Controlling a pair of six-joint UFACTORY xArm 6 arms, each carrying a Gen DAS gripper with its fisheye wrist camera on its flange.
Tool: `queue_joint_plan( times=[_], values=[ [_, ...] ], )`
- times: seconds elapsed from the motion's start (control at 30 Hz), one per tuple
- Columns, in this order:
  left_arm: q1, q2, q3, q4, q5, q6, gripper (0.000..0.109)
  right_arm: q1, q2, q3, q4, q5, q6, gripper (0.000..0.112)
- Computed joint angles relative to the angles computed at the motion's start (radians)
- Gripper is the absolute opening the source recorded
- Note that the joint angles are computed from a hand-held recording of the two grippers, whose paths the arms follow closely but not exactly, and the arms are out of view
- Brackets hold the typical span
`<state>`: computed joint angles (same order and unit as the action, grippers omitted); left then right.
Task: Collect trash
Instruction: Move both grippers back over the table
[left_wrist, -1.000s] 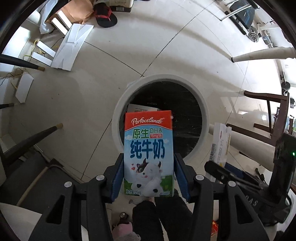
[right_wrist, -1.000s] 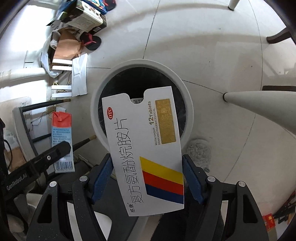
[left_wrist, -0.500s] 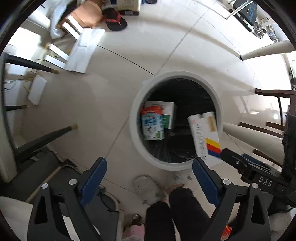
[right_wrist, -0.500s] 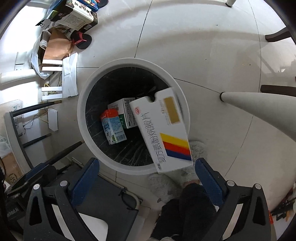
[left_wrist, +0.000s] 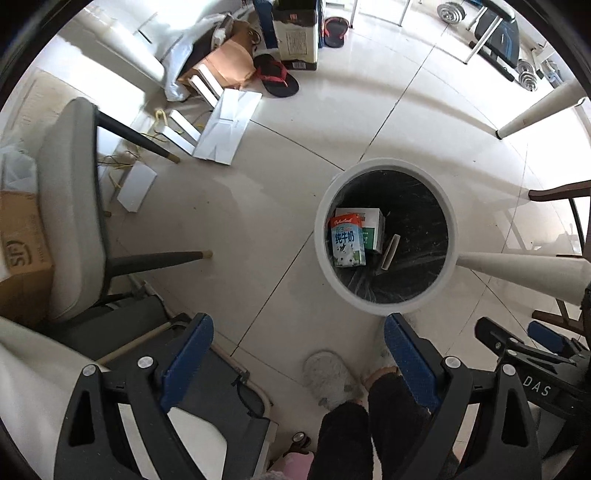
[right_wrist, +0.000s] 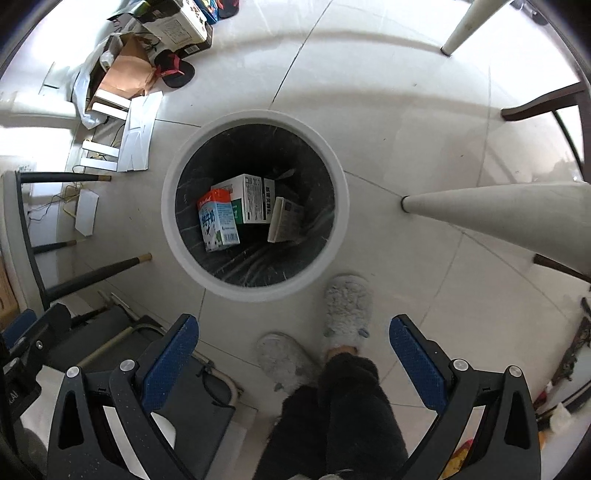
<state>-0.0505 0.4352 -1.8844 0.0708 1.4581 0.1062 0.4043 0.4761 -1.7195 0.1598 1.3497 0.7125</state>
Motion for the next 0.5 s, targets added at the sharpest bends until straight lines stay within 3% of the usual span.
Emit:
queue_joint_plan(
  times=[0.27,0.4,0.5],
  values=[
    [0.02,-0.091,-0.072,-0.039,0.139,0.001,0.094,0.037,-0.097,-0.116,-0.071,0.168,0.059,0.103],
    [0.02,-0.09,-0.202,-0.039,0.25,0.01,0.094,0.048,-0.089,-0.279,-0.078,0.304,0.066,0.103],
    [0.023,-0.04,-0.384,-0.048,0.373,0.008,0.094,0.054,-0.045,-0.473,-0.084,0.431,0.063,0.103]
  ],
)
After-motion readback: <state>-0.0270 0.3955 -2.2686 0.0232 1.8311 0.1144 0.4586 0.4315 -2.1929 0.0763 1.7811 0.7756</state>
